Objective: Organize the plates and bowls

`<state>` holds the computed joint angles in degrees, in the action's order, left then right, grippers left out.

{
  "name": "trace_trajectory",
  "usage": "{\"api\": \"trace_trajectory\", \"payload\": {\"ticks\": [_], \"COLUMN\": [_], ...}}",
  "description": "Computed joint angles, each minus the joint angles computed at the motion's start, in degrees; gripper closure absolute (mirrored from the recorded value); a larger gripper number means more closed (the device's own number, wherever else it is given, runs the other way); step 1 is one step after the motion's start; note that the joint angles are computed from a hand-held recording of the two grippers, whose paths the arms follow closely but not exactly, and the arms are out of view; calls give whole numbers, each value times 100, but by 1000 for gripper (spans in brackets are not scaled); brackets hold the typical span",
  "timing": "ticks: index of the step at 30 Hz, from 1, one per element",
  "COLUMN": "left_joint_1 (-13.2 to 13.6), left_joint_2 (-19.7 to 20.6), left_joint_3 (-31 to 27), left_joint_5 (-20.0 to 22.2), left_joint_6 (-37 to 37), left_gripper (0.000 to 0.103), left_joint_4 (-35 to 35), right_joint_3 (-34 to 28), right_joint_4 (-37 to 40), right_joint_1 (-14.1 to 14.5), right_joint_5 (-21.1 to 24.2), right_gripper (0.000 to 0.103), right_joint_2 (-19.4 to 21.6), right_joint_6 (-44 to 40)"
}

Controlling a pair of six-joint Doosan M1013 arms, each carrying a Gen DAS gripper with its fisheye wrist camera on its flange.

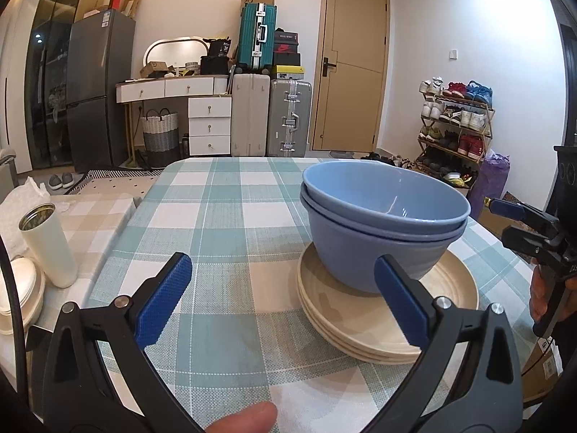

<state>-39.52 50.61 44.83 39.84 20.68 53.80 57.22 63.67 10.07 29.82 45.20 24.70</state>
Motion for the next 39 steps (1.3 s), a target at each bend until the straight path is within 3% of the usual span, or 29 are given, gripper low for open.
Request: {"api": "trace_trajectory", "payload": {"ticks": [10, 20, 25, 39], "left_joint_1": [-23, -41, -65, -58], "left_joint_2": [95, 100, 116, 126], "left_joint_3": [22, 66, 49, 25], "left_joint_5": [-228, -212, -143, -174], "left_joint_6": [-482, -797, -831, -697], "left_gripper": [2, 2, 2, 2], "left_joint_4": [582, 941, 1066, 955], "right_joint_3": [292, 366, 545, 559], "right_joint_4": [931, 1330, 1936, 1862], "right_joint_1": [-39, -46, -41, -18], "right_joint_5": [-40, -104, -256, -183], "right_gripper": [1, 1, 1, 1], "right_joint_2": [-73, -64, -138, -141], "right_joint_6": [-962, -1264, -1918, -2070]}}
